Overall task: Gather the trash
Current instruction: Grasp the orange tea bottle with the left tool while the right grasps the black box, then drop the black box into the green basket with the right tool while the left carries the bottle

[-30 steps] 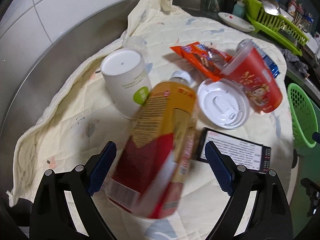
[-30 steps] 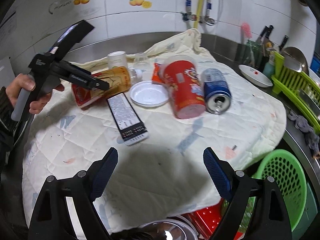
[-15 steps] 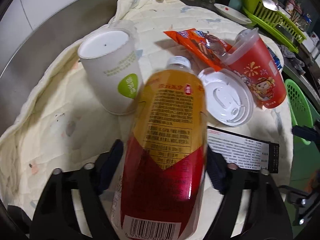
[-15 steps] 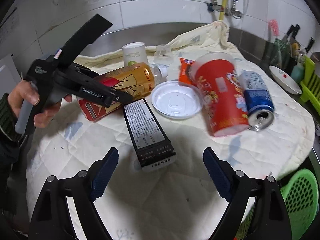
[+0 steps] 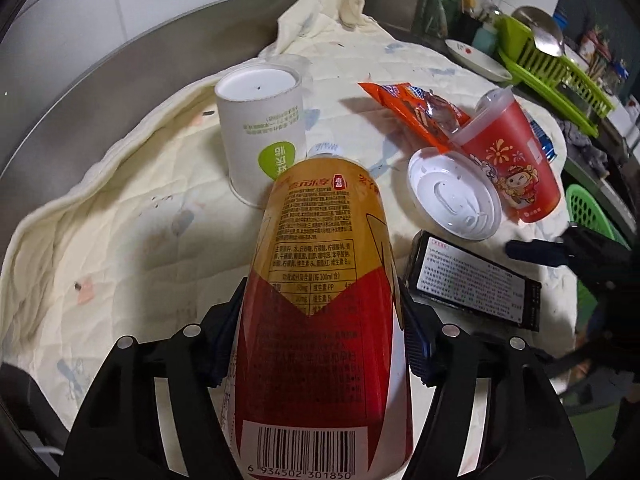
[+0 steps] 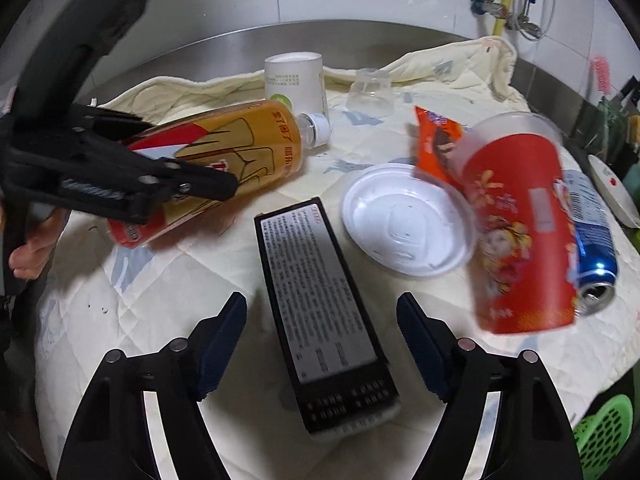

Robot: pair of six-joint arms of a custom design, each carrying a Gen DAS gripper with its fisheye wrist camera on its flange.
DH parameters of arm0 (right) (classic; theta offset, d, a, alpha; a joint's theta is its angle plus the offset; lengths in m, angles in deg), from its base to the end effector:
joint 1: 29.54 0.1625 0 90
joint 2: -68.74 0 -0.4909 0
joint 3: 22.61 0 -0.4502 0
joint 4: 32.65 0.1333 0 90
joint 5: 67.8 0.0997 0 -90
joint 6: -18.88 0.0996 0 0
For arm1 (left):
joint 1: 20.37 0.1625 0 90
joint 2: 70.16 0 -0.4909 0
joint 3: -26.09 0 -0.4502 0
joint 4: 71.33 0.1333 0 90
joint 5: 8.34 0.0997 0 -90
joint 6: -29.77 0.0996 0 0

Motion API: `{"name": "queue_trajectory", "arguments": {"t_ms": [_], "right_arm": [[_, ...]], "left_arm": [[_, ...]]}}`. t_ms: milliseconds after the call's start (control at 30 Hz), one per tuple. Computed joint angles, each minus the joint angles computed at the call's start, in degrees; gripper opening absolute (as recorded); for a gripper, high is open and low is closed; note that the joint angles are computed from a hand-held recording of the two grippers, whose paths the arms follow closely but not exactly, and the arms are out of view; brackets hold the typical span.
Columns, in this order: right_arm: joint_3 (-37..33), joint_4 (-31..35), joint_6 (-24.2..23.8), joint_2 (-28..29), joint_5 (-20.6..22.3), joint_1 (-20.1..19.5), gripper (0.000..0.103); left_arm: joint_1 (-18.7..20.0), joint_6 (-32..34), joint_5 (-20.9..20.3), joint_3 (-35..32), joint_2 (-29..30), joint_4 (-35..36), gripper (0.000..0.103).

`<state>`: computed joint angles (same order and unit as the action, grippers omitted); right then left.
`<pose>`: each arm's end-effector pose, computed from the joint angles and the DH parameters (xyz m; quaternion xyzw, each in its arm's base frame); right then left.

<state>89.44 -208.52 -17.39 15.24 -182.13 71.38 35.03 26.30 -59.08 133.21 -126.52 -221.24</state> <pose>0.2151 -0.6277 0.1382 0.3346 -0.8904 0.1803 0.2504 -0.2174 -0.6609 0.1622 0.2261 0.9116 -0.1802 0.2921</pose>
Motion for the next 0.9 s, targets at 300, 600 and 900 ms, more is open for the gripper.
{"name": "queue_trajectory", "arguments": {"t_ms": [300,600,900], "right_arm": [[-2.24,2.2,1.46,2.04,0.45,-0.14,0.055],[-0.17,1.09,1.87,0.35,0.71,-0.19,0.048],[3.54,-1.12,3.94,-3.33,1.77,-0.86,0.048]], "left_arm": [[-0.11,0.04,0.24,1.56,-0.94,-0.38,0.066],[-0.52,-1.4,1.82,0.37,-0.13,2.77,0.079],[-0.83,-1.66,3.72,-1.95,1.8,5.65,0.07]]}}
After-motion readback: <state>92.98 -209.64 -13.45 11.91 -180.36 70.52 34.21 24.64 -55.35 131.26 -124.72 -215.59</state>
